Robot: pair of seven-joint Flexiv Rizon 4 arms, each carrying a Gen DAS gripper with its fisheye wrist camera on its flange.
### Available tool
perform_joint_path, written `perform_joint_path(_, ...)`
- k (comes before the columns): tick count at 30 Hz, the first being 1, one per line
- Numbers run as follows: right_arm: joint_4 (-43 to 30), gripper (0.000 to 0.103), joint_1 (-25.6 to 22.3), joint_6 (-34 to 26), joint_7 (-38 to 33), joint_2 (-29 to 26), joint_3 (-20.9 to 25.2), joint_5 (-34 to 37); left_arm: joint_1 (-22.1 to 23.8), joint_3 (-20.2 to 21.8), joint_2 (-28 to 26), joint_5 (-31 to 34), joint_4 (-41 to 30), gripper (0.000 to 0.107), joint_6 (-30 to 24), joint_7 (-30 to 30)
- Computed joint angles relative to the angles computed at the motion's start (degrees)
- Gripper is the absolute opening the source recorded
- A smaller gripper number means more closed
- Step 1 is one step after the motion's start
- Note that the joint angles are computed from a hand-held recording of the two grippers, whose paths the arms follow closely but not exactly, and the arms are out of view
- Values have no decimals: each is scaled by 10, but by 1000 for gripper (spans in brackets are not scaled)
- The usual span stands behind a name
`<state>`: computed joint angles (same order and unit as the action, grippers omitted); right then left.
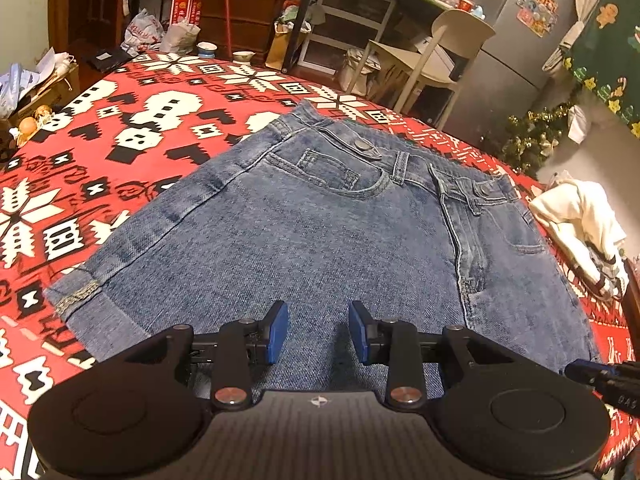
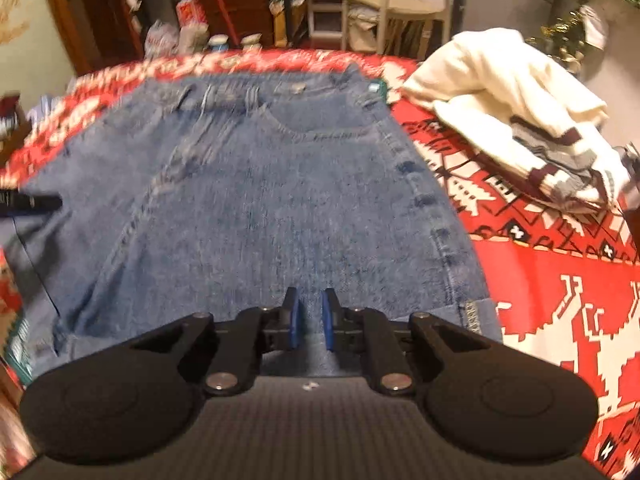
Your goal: Fold clothes
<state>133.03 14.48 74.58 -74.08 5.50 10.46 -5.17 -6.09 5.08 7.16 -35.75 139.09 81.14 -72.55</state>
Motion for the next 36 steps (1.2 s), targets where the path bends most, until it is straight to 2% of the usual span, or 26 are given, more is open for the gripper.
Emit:
perform_joint_path(5,-9,14,27,71,-41,-20,3,65,-3,0,0,-5,0,33,3,4)
perform_joint_path(6,-11,13,28,83,-35,-30,6,56,-1,-1,-2,0,-1,33,1,2)
perform_joint_path(9,0,13,18,125,44,-62,3,-74,5,-4,-7,19,-5,33,-3,-6)
perform_joint_path(14,-9,13,21,103,43,-75,6,-95,11,-7,-14,35,-10,33,-7,-11)
perform_joint_path(21,-1,13,25,46,17,-42,19,-53,24,-10,-9,89,-11,33,-11,-40)
perform_joint_path(24,14,13,21,66,35,-27,19,-66,28,-9,-3,108,-8,33,-10,-55)
perform_joint_path(28,49,14,-7,119,127,-6,25,-135,19,-4,5,100,-1,33,2,-50)
perform_joint_path(31,63,14,-28,131,165,6,30,-190,20,-3,8,104,-1,34,3,-53)
perform_joint_path(36,66,17,-29,135,175,9,26,-198,39,-9,10,152,-6,34,-9,-91)
